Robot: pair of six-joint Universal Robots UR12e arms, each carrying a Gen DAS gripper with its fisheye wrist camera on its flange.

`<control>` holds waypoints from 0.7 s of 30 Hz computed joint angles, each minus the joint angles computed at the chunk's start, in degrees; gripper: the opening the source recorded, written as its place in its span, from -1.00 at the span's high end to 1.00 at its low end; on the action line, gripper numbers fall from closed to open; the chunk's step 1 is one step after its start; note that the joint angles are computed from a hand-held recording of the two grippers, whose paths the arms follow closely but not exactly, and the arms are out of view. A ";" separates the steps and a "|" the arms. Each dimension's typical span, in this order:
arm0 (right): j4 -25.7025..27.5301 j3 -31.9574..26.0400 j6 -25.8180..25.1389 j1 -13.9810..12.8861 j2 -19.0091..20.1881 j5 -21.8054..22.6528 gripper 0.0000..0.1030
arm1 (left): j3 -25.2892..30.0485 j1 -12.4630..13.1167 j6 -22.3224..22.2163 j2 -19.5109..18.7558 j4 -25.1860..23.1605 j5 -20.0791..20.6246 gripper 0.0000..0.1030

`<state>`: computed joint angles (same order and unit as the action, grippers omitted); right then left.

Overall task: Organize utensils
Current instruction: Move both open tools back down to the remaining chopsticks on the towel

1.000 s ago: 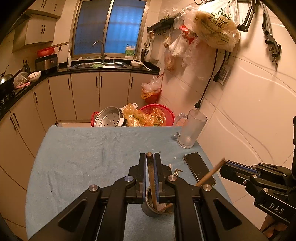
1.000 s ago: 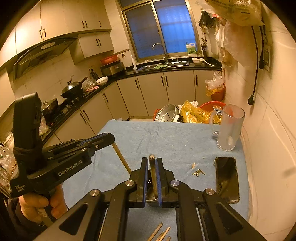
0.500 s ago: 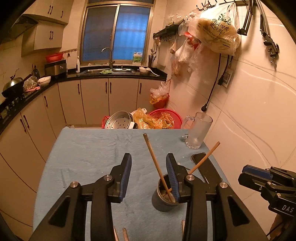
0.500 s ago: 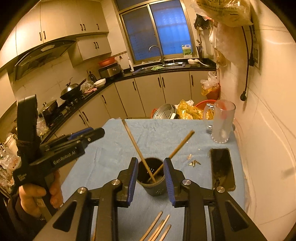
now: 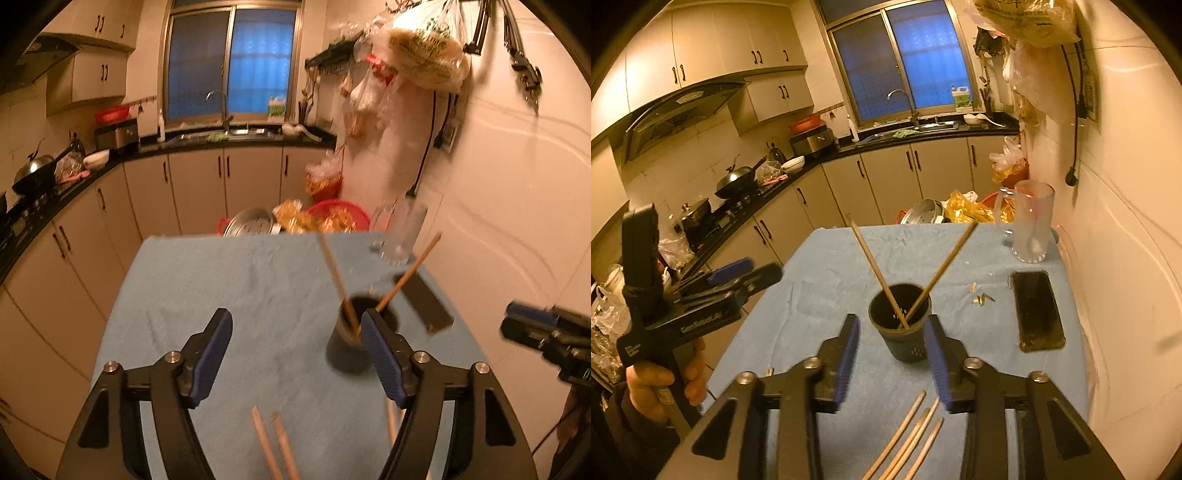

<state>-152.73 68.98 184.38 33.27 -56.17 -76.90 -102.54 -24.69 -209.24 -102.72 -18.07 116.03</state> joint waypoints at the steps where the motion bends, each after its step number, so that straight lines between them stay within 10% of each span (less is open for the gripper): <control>1: -0.49 0.69 -0.03 0.25 -0.30 -1.03 -0.11 | -1.24 0.05 -0.56 0.76 -0.60 -0.33 -0.46; 21: 1.78 8.67 5.73 -0.48 -1.49 -1.92 -0.19 | -12.65 0.94 -14.15 5.03 -2.24 -3.16 -0.47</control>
<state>-150.96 77.65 190.11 32.79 -57.66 -78.82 -115.19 -23.75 -223.40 -97.69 -20.31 112.87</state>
